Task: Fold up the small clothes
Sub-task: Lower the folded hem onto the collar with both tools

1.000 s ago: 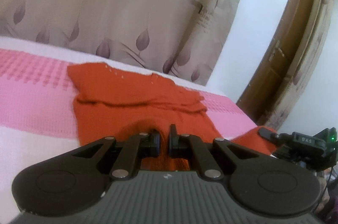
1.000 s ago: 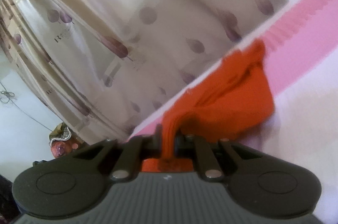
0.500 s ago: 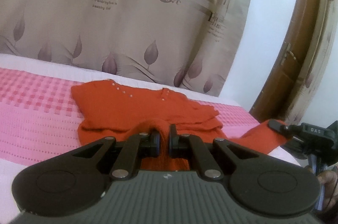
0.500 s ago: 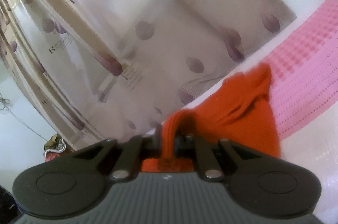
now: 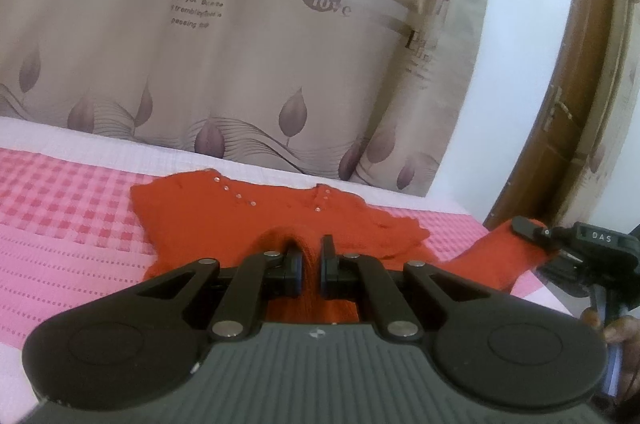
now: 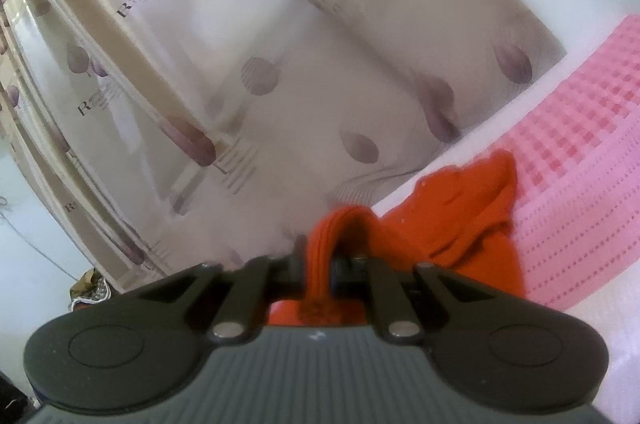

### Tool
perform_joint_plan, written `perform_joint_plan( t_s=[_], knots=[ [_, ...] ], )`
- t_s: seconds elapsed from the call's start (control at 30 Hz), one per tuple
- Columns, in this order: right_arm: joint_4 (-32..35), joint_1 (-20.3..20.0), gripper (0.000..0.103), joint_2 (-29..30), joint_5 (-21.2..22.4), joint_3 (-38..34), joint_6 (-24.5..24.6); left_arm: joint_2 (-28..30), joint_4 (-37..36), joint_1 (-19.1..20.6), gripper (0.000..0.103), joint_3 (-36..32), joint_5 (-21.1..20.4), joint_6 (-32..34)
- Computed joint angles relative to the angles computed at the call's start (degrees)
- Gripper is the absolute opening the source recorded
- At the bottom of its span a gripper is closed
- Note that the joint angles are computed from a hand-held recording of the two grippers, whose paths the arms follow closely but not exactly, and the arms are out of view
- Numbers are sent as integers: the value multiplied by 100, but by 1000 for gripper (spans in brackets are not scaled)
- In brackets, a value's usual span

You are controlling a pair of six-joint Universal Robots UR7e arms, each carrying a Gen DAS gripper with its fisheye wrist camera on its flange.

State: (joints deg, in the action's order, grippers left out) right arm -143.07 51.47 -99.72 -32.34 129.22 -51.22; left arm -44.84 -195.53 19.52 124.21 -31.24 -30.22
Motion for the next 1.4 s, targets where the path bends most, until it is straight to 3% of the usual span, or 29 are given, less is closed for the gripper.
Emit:
perform_joint_plan(
  t_s=[0.6,0.97,1.4],
  knots=[
    [-2024,761,10,1286,-602,-679,1702,392,-76,752,7,-832,-76,513],
    [-2547,1156,10,2243,-1298,-1425,2345,732,82,1277,7,-1437,-57,651],
    [-2788,1441,10,2950,-1865,-2021,2617,1007,302,1781,8,-1902,-111,650]
  ],
)
